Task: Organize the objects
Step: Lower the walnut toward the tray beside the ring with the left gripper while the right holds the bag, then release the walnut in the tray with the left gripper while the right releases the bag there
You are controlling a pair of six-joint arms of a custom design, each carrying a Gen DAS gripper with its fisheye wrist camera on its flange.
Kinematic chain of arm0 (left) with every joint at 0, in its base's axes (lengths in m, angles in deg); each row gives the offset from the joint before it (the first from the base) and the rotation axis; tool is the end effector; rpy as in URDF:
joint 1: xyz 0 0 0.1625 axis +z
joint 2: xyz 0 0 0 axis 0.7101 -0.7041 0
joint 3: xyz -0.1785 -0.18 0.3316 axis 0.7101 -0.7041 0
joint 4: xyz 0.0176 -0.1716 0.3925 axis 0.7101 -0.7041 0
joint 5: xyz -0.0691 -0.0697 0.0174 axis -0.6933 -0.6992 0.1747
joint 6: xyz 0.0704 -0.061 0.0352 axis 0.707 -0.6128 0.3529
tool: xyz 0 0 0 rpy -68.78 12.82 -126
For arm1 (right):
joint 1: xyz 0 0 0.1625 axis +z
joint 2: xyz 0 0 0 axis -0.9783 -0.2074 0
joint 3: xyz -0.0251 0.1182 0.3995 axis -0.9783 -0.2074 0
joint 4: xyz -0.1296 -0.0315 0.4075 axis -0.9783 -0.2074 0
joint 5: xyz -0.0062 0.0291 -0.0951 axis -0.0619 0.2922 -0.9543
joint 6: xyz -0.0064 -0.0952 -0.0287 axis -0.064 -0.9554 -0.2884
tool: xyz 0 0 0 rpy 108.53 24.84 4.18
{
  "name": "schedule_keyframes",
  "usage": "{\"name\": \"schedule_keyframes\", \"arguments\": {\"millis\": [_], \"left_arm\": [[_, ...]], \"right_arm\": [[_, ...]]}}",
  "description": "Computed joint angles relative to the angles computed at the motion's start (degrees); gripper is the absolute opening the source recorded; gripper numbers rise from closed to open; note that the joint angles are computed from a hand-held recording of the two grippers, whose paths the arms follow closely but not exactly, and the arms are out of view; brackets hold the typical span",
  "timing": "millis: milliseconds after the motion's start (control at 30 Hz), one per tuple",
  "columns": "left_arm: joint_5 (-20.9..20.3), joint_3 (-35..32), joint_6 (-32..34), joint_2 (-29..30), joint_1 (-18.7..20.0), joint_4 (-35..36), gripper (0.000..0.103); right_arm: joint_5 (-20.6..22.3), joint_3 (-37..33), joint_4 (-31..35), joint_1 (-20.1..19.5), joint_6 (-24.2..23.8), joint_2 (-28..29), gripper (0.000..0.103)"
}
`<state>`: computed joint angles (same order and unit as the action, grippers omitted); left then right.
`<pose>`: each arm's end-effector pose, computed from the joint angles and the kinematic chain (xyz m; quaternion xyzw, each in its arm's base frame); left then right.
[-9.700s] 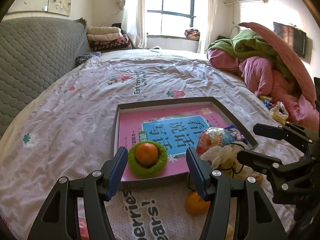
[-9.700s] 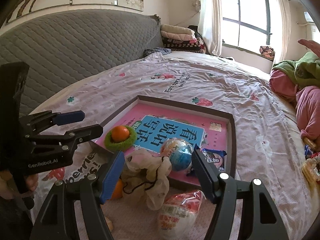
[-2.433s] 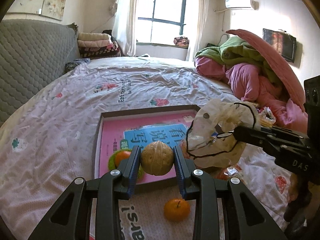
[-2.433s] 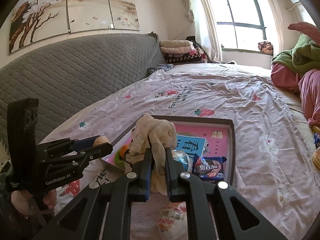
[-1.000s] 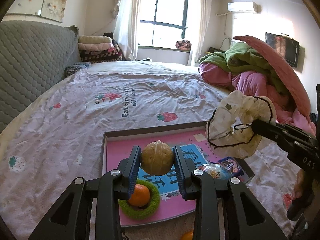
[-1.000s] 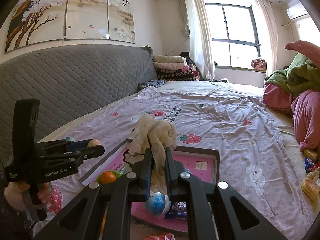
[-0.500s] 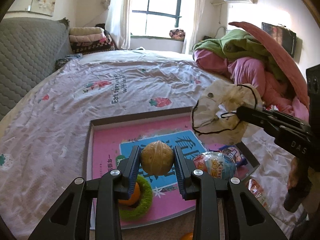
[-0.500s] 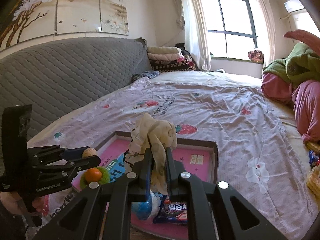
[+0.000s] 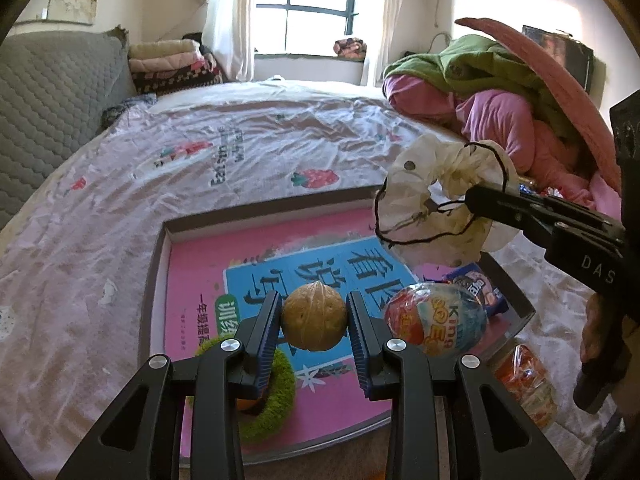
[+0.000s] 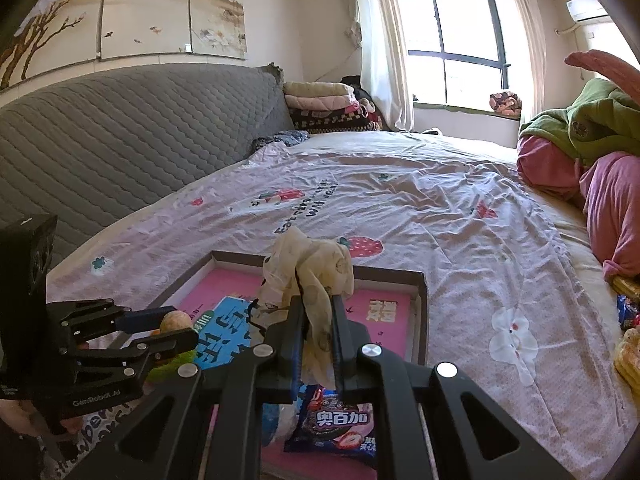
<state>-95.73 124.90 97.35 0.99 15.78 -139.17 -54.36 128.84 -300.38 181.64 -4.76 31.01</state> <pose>-0.1717 -0.6395 0.1222 0.4680 0.8508 -0.1972 0.1350 0.2007 -0.5301 0.1247 0.0891 -0.7986 0.4926 0.3342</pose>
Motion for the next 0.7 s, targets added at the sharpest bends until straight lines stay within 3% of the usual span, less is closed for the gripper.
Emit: {"name": "schedule_keyframes", "arguments": {"millis": [567, 700], "left_arm": [[0.89, -0.38, 0.8, 0.96, -0.11, 4.46, 0.034], [1.65, -0.1, 1.19, 1.25, -0.24, 5.02, 0.034]], "right_arm": [[-2.23, -0.72, 4.11, -1.94, 2.36, 0.42, 0.013], [-4.44, -1.5, 4.8, -1.84, 1.54, 0.99, 0.013]]}}
